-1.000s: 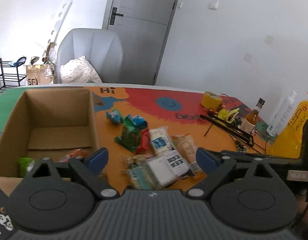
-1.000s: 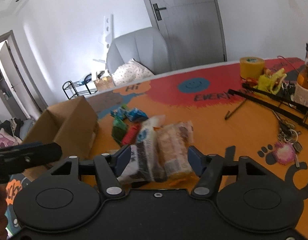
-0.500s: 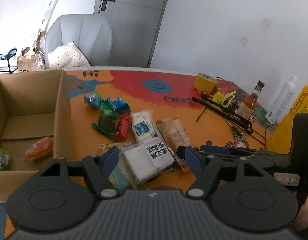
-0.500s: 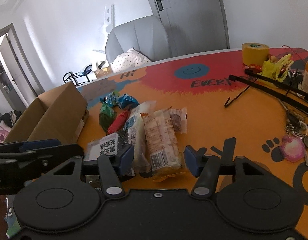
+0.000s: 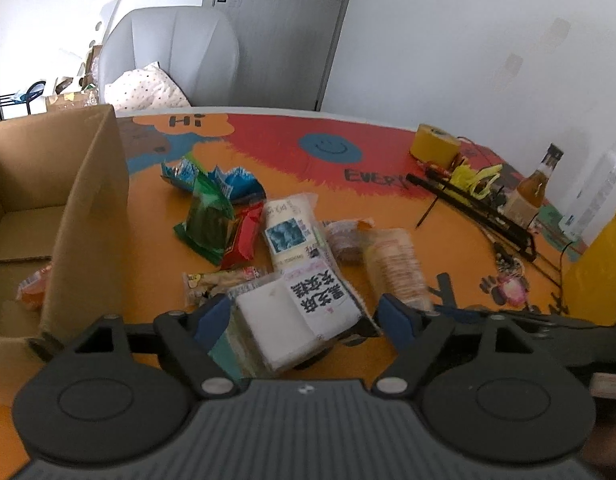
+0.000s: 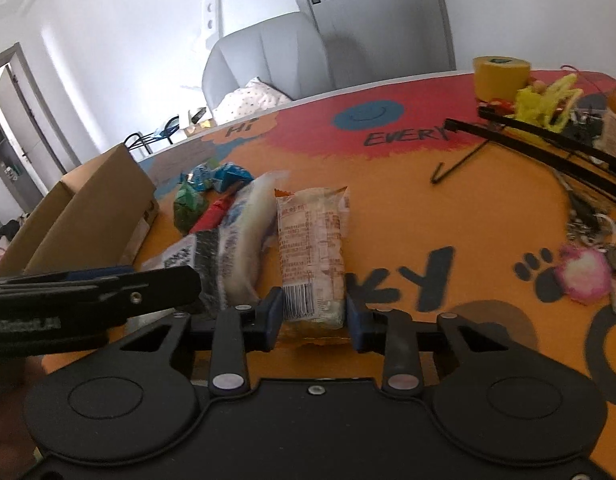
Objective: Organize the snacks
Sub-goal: 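Grasp the white packet with the left tool while the right tool carries the bread packet toward the box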
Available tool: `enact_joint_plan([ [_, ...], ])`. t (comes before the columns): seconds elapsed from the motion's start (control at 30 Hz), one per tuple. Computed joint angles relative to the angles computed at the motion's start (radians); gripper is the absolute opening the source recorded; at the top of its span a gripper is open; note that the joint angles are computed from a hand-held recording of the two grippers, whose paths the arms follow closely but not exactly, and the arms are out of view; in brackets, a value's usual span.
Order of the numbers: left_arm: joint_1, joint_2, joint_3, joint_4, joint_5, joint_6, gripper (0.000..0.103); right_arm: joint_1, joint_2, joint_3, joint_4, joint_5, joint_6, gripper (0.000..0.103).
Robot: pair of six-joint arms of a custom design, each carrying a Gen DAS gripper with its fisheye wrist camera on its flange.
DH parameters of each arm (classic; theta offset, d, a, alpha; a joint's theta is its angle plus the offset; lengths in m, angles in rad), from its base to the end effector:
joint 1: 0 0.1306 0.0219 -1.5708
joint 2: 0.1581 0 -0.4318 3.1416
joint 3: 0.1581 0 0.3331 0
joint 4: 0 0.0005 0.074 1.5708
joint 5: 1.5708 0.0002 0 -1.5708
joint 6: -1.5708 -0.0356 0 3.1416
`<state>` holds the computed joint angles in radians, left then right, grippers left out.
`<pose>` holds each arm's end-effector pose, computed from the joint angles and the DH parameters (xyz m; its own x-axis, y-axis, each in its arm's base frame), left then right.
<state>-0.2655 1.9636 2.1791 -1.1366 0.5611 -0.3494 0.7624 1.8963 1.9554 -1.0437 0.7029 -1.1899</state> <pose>0.6088 -0.1857 0.4867 -0.5395 0.4471 -0.7134 0.7636 0.6167 -0.1910 0.4581 0.4050 0.4482 -0.4731 0.5276 -0.7056 0.4595 0.8310 0.3134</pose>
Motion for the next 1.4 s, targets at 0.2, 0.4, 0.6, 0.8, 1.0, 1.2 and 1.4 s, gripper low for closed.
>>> enact_joint_plan([
  [0.2,-0.015,-0.012,-0.047,0.051,-0.024,0.004,0.084,0.006,-0.019,-0.018,-0.029,0.001,-0.038,0.037],
  [0.4,-0.015,-0.007,-0.045,0.052,-0.016,-0.010,0.082,0.004,0.019,0.039,-0.079,0.021,-0.013,0.036],
  [0.6,-0.019,-0.014,-0.050,0.060,-0.032,-0.007,0.069,0.009,-0.025,-0.057,0.051,0.028,0.001,0.033],
  [0.8,-0.011,-0.012,-0.040,0.045,-0.026,0.016,0.059,0.016,-0.040,-0.059,0.057,0.064,0.015,0.033],
  [1.0,0.004,-0.010,-0.025,0.026,0.014,0.038,0.055,0.027,-0.036,-0.017,0.027,0.098,0.034,0.033],
  [1.2,0.024,-0.018,-0.004,0.041,0.059,0.075,0.053,0.032,-0.037,0.006,0.041,0.122,0.060,0.033],
  [1.4,0.049,-0.024,0.028,0.076,0.101,0.116,0.053,0.034,-0.027,0.056,0.078,0.140,0.137,0.033],
])
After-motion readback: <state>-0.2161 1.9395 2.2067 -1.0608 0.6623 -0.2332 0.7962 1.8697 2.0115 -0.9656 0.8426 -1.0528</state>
